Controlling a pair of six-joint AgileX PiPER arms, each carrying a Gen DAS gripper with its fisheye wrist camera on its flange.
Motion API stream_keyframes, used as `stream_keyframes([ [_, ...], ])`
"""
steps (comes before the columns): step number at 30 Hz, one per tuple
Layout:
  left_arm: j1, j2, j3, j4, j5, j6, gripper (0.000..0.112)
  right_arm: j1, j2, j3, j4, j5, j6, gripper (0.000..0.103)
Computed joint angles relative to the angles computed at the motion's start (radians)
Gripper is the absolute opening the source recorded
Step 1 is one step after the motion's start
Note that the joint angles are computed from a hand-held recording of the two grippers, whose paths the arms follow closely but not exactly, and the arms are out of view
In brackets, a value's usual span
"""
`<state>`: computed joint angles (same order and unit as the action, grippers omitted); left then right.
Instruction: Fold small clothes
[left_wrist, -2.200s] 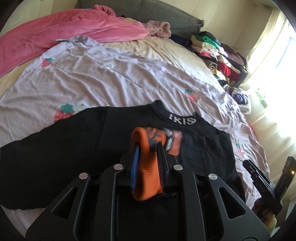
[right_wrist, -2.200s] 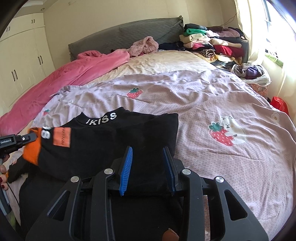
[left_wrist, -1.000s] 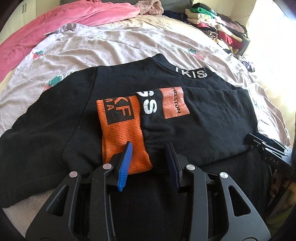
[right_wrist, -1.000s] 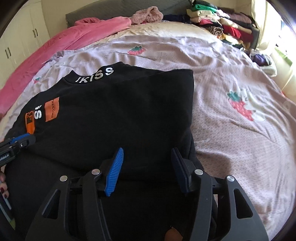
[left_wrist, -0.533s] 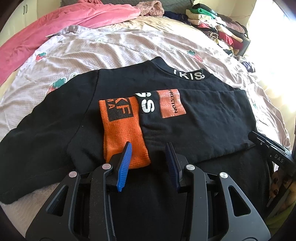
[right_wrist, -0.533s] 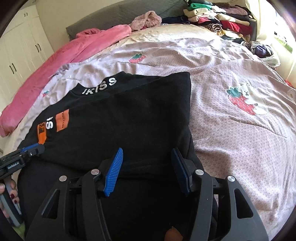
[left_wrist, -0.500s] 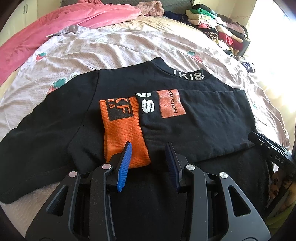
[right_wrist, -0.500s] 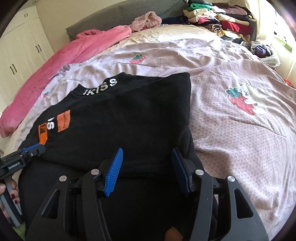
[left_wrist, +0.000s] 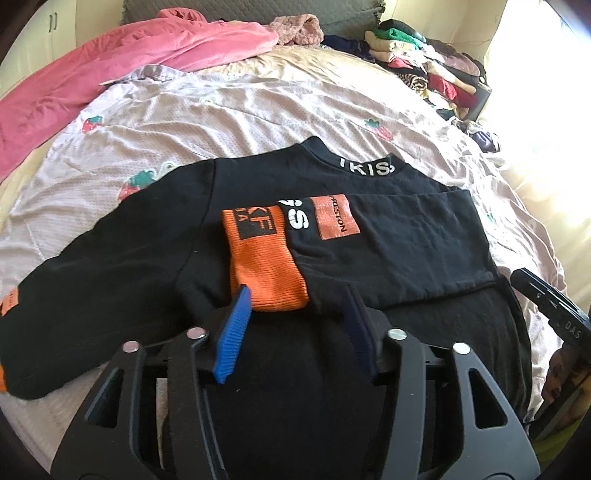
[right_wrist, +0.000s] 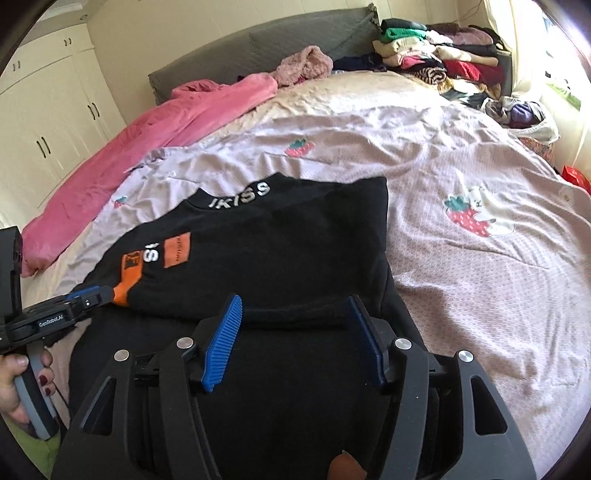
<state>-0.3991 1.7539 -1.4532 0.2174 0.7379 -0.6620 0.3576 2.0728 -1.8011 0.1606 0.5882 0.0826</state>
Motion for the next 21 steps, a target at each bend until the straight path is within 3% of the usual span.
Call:
stream_keyframes([
  [9, 0.032, -0.123, 0.103, 0.035, -0.016, -0.036, 0.059, 0.061, -0.047, -0.026, -0.107, 0.009, 0.07, 0.061],
  [21, 0.121, -0.269, 0.221, 0.055, -0.028, -0.06, 0.068, 0.119, -0.017, -0.234, -0.161, 0.105, 0.089, 0.061],
])
